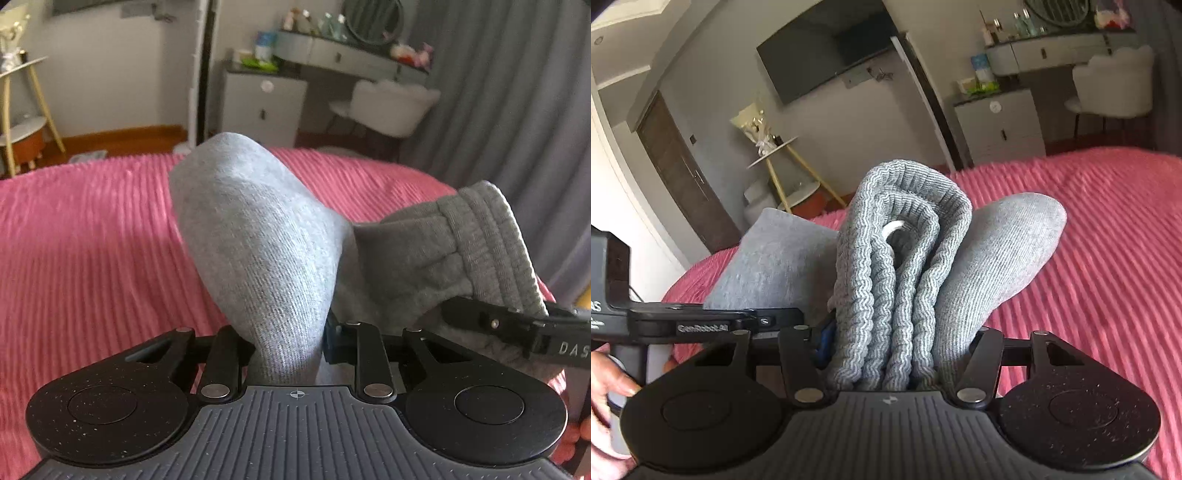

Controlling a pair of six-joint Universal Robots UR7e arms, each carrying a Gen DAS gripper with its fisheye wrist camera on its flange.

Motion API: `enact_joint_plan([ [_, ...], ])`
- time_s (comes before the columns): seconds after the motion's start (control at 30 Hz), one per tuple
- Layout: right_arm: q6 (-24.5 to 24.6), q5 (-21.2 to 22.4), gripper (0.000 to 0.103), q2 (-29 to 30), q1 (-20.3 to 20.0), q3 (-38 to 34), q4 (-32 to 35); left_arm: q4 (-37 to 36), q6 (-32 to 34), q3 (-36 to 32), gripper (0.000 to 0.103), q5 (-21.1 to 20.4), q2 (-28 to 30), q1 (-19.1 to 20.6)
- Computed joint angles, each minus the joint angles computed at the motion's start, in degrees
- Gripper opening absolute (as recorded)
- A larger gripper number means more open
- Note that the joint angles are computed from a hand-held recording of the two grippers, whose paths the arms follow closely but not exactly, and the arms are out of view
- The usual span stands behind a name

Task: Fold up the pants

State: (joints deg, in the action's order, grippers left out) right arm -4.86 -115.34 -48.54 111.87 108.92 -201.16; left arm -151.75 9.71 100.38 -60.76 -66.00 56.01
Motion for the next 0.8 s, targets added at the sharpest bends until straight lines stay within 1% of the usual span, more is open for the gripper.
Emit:
enact_joint_plan([
  [0.13,-1.84,-1.22,0.056,2.52,-0.31,-4.11,0.72,-0.97,-0.36,-2.35,0.025,1.88,2.63,0.56],
  [0.2,-1.3,-1.0,0.056,3.22,-0.94,-5.43,1.78,-1.55,0.66,-2.88,0.025,3.16,3.51,0.71],
  [0.33,-2.18,-1.88,0.056,4.62,-1.55,-7.07,2.21,-2.58,1.42,-3.55,0.025,3.63,4.86,1.51],
  [0.4,-3.68,-2.8,0.056,5.25,-1.7,-7.73,2.33,-2.91,1.5,-3.58,0.025,4.53,5.3,1.9],
  [0.47,-6.9,-4.94,0.056,5.99,-1.58,-8.21,1.97,-3.22,1.46,-3.85,0.025,5.31,5.84,2.5],
  [0.53,-7.99,-5.86,0.057,6.38,-1.72,-8.51,1.85,-3.1,0.92,-4.09,0.026,5.91,6.17,3.0],
  [0.57,-8.36,-6.41,0.059,6.49,-1.91,-8.48,1.63,-3.23,0.86,-4.11,0.036,6.98,6.39,3.07],
  [0.6,-9.52,-8.42,0.068,7.09,-1.64,-9.0,1.14,-3.68,0.92,-3.88,0.054,8.91,6.54,2.94],
  [0.63,-11.24,-11.88,0.073,8.12,-1.19,-9.84,0.12,-4.79,0.94,-3.32,0.063,11.71,6.62,2.69],
  [0.67,-12.55,-16.41,0.088,9.47,-0.54,-10.97,-1.31,-7.38,1.48,-2.33,0.076,14.64,6.64,2.31],
  [0.7,-13.52,-20.23,0.097,10.68,-0.01,-11.78,-3.36,-11.59,2.99,-0.58,0.079,17.99,6.49,1.51],
  [0.73,-16.31,-23.44,0.097,12.17,0.57,-12.44,-7.81,-15.28,5.29,0.55,0.079,20.46,6.54,1.0],
  [0.77,-20.48,-24.97,0.097,13.58,1.09,-12.81,-13.51,-17.95,7.56,1.53,0.08,22.21,6.32,0.66],
  [0.8,-24.63,-26.47,0.097,15.03,1.8,-13.35,-19.12,-18.46,7.73,2.33,0.084,23.0,5.72,0.4],
])
